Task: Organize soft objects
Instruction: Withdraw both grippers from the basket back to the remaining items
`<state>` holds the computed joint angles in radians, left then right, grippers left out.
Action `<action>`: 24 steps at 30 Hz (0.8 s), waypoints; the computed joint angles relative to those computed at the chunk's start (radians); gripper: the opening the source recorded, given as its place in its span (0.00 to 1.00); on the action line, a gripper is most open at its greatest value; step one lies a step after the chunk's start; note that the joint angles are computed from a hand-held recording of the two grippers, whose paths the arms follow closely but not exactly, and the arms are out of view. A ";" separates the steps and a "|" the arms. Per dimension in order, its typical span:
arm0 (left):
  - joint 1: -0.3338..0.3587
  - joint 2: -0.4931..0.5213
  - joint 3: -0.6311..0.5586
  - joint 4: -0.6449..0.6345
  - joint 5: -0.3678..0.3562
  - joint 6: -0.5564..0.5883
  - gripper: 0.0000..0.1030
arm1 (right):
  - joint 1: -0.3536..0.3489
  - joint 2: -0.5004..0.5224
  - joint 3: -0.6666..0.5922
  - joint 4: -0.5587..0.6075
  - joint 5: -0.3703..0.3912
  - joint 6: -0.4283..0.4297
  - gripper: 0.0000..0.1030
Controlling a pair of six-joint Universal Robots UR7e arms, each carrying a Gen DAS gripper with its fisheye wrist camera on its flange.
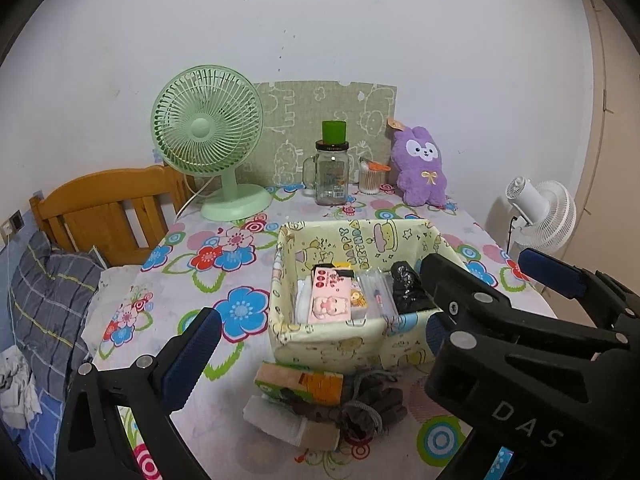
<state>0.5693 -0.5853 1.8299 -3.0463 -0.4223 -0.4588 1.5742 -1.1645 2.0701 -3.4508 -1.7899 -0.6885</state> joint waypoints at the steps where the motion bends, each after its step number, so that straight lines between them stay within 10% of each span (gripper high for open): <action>1: -0.001 -0.001 0.005 -0.003 -0.003 -0.003 1.00 | -0.001 -0.002 0.005 -0.003 0.001 -0.001 0.87; 24: -0.032 0.008 0.136 -0.028 -0.004 -0.138 1.00 | -0.087 -0.020 0.171 -0.148 0.113 -0.065 0.87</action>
